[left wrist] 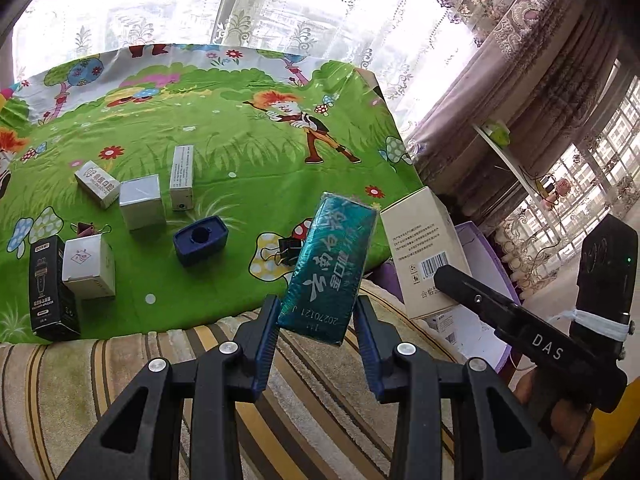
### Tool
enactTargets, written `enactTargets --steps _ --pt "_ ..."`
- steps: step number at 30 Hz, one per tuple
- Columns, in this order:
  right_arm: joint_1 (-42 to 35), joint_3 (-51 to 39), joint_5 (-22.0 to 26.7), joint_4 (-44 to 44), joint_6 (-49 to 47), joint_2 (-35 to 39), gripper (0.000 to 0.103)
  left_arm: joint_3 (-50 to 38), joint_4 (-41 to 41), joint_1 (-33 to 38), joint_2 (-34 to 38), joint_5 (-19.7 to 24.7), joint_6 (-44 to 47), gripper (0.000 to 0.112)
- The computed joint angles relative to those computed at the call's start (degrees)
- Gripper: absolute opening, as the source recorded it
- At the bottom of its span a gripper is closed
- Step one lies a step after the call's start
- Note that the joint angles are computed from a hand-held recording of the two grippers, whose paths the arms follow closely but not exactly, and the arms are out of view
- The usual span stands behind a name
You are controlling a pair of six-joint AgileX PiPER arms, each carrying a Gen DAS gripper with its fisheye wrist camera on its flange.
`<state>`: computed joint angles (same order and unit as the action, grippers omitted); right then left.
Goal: Organize rigid objects
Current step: 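Carry both items over the purple box and open both grippers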
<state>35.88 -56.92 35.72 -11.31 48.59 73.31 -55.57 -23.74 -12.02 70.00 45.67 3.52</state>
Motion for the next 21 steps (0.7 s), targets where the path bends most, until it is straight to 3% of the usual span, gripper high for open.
enactTargets --steps 15,21 --pt "-11.13 9.32 1.74 3.6 -5.33 -10.31 0.055 -0.52 -10.18 -9.61 4.75 -2.03 1.35 0.039" --pt "-14.53 10.39 4.53 0.48 -3.96 -13.83 0.056 -1.94 -13.17 -13.65 7.05 -3.52 4.31 0.039"
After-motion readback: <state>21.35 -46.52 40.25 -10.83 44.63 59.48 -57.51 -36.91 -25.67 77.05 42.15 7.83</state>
